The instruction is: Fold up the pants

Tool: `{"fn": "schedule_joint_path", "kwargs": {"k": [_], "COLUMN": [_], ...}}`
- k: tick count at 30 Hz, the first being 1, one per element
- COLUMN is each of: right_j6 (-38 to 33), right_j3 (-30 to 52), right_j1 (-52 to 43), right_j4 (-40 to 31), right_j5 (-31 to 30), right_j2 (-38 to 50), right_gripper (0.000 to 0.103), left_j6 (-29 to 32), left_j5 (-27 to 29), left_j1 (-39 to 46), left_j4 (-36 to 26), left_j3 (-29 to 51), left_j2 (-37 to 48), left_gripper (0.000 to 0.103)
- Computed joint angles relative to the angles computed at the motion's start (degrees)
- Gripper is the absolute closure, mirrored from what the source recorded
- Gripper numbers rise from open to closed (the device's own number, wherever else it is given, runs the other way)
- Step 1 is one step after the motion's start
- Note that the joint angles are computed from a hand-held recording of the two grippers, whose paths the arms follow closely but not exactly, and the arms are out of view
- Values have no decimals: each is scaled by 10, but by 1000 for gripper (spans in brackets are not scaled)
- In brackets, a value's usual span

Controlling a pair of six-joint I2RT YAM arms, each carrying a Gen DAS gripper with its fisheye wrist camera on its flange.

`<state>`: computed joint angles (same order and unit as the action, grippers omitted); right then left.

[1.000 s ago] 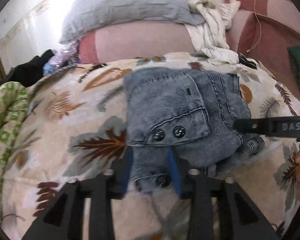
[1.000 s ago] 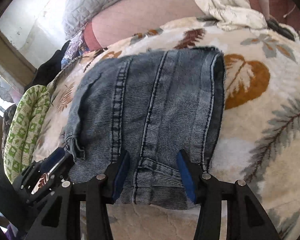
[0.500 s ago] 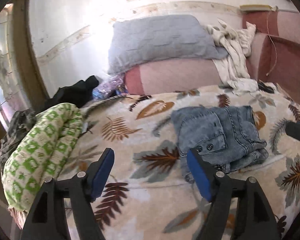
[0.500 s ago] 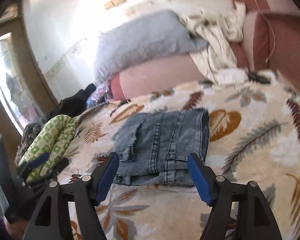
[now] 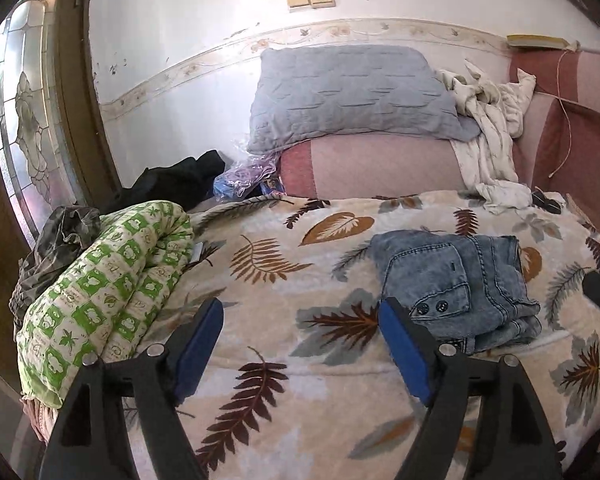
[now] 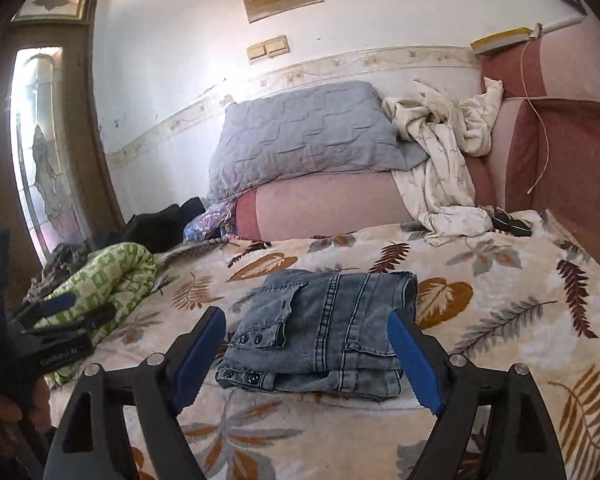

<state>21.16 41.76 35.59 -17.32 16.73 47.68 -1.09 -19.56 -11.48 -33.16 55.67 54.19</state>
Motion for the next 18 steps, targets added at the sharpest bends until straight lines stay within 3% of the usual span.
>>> {"fn": "schedule_joint_path", "kwargs": {"k": [18], "right_j6": [-4], "right_j3": [-5], "right_j1": [10], "right_j4": [19], "right_j5": [-1], "right_j2": [19], "right_gripper": [17], "left_j6": [5], "left_j5": [-5], "left_j1": [5], "left_j4": [10], "left_j3": [-13], "left_j2": [35], "left_gripper": [22]}}
